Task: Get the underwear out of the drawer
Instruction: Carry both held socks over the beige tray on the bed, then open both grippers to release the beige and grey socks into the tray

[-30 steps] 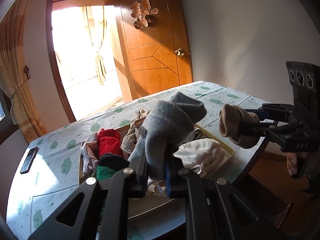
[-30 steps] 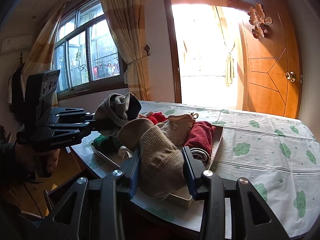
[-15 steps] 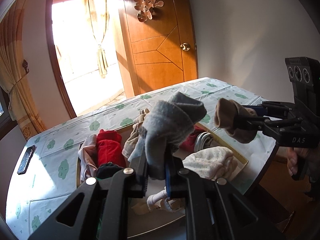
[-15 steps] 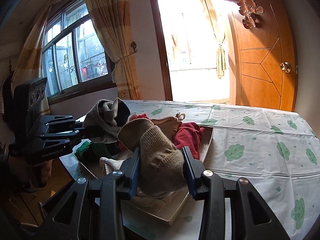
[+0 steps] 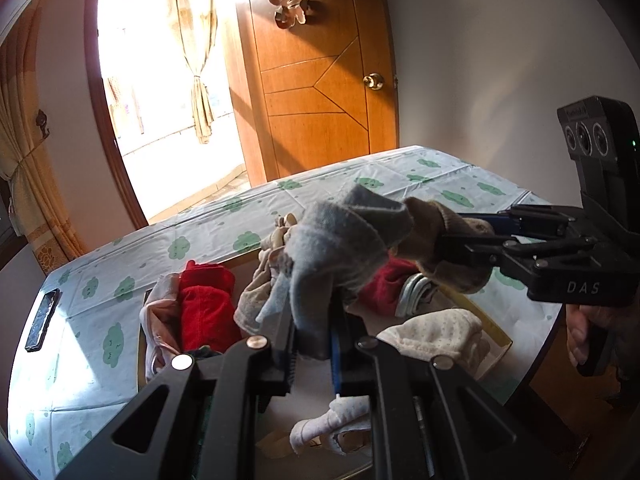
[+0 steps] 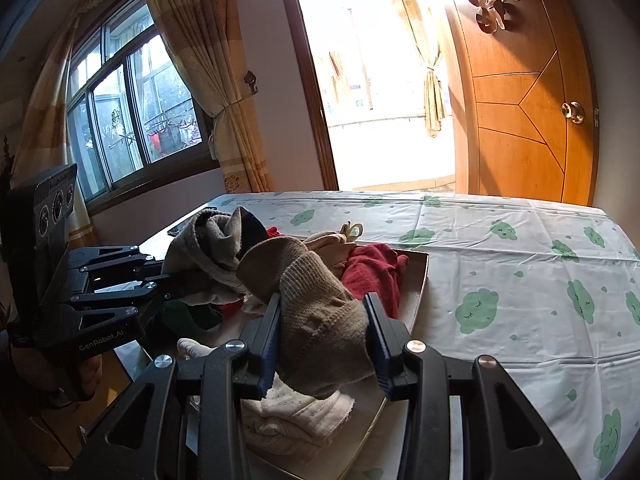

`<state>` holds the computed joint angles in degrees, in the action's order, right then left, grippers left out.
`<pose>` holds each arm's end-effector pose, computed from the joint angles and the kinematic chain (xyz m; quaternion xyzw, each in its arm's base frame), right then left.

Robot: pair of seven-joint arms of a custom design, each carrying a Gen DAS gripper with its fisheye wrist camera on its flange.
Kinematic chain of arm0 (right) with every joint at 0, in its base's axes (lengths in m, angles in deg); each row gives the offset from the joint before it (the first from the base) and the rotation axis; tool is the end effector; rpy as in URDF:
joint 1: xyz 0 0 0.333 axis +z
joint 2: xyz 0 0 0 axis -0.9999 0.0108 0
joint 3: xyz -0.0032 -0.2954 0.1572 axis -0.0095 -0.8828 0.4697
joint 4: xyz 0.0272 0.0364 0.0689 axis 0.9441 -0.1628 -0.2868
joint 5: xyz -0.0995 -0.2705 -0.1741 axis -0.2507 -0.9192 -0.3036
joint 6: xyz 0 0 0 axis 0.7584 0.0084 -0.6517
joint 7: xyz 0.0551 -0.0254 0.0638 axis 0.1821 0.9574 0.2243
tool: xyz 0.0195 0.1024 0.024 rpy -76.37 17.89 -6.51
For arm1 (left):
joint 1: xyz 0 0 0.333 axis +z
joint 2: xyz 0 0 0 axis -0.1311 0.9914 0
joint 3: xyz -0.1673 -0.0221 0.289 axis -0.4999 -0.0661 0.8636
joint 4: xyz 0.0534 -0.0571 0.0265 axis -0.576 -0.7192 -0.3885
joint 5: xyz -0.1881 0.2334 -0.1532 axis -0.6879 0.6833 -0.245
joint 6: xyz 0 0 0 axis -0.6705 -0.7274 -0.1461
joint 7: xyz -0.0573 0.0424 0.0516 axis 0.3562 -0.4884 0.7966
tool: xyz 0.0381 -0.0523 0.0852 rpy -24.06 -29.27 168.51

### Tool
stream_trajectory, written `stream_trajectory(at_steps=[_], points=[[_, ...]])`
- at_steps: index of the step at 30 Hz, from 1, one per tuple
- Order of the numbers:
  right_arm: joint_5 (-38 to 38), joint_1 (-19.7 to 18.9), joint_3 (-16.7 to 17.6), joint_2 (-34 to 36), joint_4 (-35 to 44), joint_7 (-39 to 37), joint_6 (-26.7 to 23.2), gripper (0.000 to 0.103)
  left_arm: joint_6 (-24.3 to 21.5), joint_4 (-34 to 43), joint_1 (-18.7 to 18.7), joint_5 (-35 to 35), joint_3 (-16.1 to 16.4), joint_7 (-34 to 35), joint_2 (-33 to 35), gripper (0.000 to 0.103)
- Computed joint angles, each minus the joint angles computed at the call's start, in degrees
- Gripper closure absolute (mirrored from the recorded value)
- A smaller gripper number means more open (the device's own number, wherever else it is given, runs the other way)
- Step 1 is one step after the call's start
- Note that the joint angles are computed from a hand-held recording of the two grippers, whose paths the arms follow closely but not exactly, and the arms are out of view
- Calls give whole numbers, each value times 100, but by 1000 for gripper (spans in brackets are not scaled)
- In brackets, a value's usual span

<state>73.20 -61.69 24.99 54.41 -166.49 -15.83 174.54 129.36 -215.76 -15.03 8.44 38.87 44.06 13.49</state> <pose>0.4421 0.2425 0.6317 -0.7525 0.4193 -0.1541 0.4840 0.4147 -0.1840 0.6205 -0.5256 0.7106 -0.3439 0.3170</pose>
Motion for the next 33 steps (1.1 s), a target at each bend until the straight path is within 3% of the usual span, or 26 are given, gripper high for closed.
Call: stream_trajectory(at_steps=[8, 19, 23, 33], points=[[-650, -171, 99, 214, 128, 790, -116, 61, -210, 115, -371, -718, 287, 459, 235, 92], [-1531, -291, 179, 428, 264, 1638, -301, 61, -375, 82, -405, -1177, 293, 720, 396, 92], [-1992, -326, 213, 451, 194, 1972, -374, 61, -380, -14, -303, -995, 161, 594, 401, 92], [-2261, -349, 200, 417, 74, 2179, -431, 61, -357, -71, -243, -622, 47, 307, 424, 92]])
